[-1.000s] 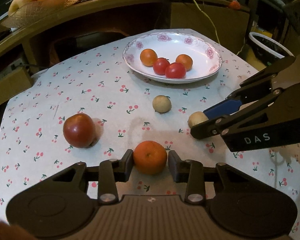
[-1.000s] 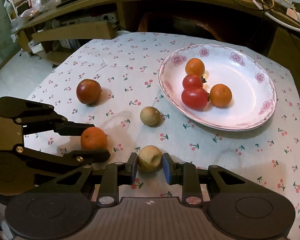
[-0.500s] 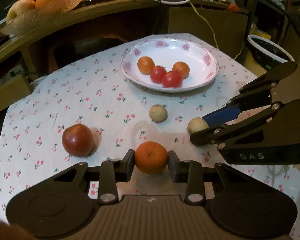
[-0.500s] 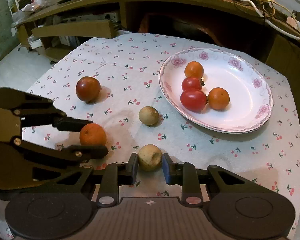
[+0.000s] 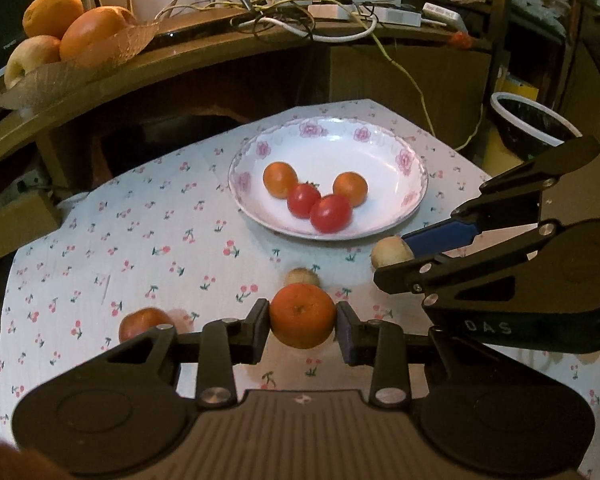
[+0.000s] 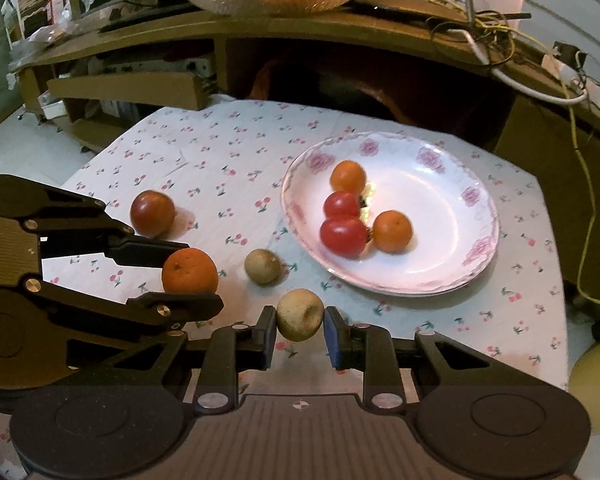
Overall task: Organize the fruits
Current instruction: 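Carry the orange with the left gripper toward the plate while the right gripper carries the pale fruit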
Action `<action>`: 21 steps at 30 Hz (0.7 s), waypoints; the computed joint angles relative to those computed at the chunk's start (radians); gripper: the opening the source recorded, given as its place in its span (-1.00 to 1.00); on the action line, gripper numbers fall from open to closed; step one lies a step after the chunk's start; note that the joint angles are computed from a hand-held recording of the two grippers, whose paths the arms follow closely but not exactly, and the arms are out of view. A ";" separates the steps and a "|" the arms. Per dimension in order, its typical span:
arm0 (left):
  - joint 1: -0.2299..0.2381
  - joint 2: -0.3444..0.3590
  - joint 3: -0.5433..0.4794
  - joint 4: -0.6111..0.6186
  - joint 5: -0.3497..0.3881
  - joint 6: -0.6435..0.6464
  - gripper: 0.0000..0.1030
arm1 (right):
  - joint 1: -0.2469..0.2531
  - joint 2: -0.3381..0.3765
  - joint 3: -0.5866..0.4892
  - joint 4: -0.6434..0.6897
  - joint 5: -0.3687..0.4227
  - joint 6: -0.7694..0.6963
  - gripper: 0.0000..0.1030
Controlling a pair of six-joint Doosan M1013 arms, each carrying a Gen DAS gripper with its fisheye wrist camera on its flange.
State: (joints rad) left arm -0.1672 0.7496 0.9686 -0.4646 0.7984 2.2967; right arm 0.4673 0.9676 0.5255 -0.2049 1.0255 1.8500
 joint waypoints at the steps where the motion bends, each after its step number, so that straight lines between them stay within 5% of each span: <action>1: -0.001 0.000 -0.002 -0.004 -0.001 0.002 -0.22 | 0.000 0.000 0.000 -0.008 -0.001 0.006 -0.49; 21: -0.025 0.038 -0.078 -0.019 -0.050 -0.002 -0.23 | -0.011 -0.012 0.007 -0.132 -0.049 0.153 -0.47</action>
